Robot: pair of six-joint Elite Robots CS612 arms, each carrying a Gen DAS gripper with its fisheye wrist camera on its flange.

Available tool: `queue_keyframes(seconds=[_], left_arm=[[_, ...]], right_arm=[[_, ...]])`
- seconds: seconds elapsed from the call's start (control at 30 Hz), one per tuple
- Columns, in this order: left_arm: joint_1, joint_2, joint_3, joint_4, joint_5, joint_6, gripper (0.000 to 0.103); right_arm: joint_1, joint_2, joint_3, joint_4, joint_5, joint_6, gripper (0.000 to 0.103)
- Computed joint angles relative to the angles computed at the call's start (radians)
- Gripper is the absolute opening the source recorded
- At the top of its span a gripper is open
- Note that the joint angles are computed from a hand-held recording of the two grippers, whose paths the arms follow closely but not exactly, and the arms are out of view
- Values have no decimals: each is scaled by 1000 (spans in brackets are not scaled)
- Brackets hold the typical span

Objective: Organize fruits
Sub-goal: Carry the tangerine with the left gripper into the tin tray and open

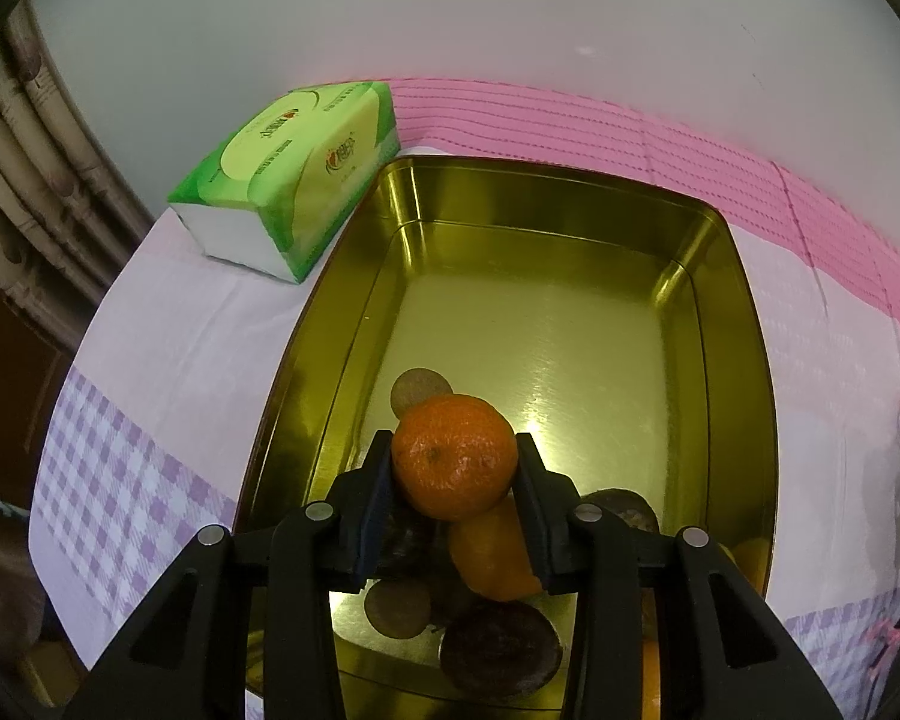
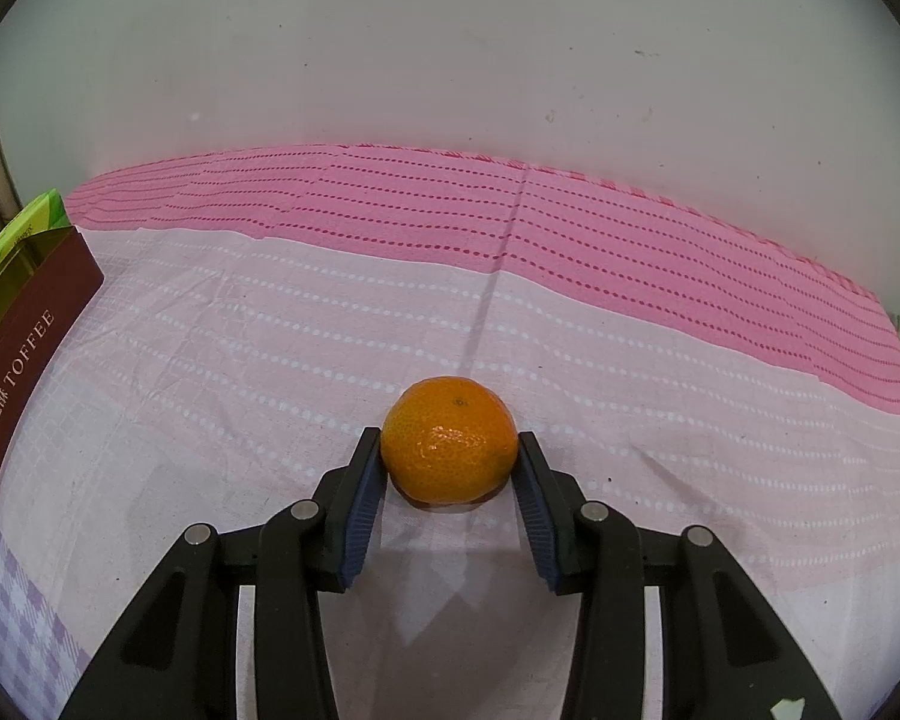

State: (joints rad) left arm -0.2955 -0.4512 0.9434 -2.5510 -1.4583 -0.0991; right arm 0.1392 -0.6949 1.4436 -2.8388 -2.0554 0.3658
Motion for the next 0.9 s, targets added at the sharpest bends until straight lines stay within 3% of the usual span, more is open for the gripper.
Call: queue_keyframes(seconds=[0.53,0.9], left_arm=[[4,-11,-5,31,-32,-13,41],[-2,-45,46,-18,-26,12,49]], right_arm=[[-1,-2,3,-2,1,1,41],[2,1,-1,4,-7,2,41]])
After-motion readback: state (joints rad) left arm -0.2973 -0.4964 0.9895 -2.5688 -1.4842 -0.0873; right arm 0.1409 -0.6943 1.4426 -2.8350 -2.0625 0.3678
